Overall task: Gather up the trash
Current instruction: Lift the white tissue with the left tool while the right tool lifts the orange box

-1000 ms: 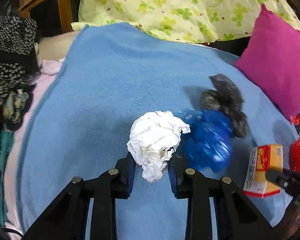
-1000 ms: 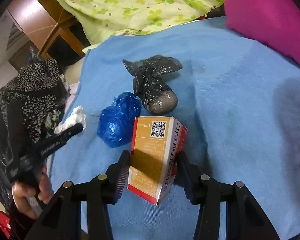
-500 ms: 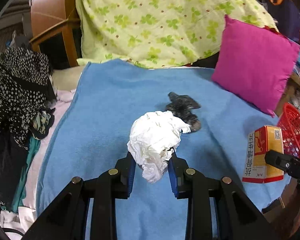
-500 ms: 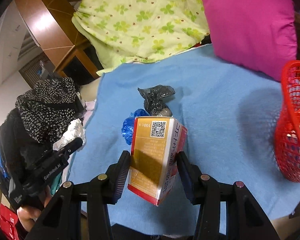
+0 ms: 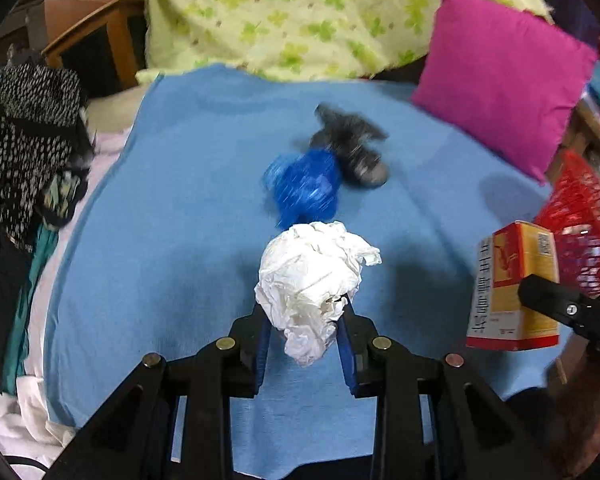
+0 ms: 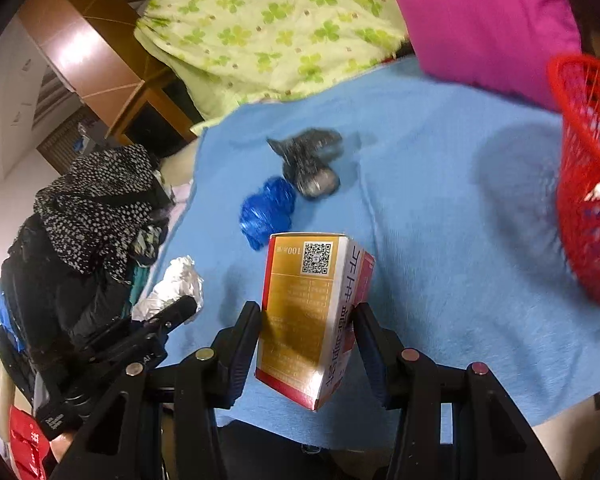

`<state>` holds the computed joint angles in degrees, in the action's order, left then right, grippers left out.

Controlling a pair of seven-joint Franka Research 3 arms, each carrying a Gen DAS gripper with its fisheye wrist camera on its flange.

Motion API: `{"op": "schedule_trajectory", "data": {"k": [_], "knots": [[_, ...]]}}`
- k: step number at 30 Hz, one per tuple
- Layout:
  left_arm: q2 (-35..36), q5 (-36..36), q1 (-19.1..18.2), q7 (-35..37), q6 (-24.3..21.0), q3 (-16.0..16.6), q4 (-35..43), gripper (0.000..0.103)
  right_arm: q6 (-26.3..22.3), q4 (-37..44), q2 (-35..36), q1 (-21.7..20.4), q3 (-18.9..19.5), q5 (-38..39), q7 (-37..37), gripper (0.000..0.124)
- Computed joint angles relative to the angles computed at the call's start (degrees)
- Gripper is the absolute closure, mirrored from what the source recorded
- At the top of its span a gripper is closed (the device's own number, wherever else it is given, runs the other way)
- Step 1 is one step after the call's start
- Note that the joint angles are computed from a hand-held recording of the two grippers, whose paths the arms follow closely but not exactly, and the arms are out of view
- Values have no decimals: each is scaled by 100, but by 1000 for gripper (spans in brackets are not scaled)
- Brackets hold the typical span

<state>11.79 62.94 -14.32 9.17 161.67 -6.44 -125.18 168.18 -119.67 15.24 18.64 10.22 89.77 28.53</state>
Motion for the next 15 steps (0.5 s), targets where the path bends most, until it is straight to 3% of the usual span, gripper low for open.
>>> {"op": "schedule_trajectory", "data": {"k": [6,10,11,13,15], "knots": [[588,-289,32,231,205,155,288,69,8,591,750,-71,84,-1030,809,69],[782,-382,-105,208,100,263,407,67,298,965,1163,-341,439,-590,151,64],[811,-413,-123,235,99,274,424,63,309,993,1227,-384,476,-682,202,64],[864,-444,-204,205,-13,317,477,56,125,973,1281,-270,257,-1344,995,61],[925,-451,-276,118,-124,344,540,54,34,1012,1280,-609,544,-960,645,55]]}}
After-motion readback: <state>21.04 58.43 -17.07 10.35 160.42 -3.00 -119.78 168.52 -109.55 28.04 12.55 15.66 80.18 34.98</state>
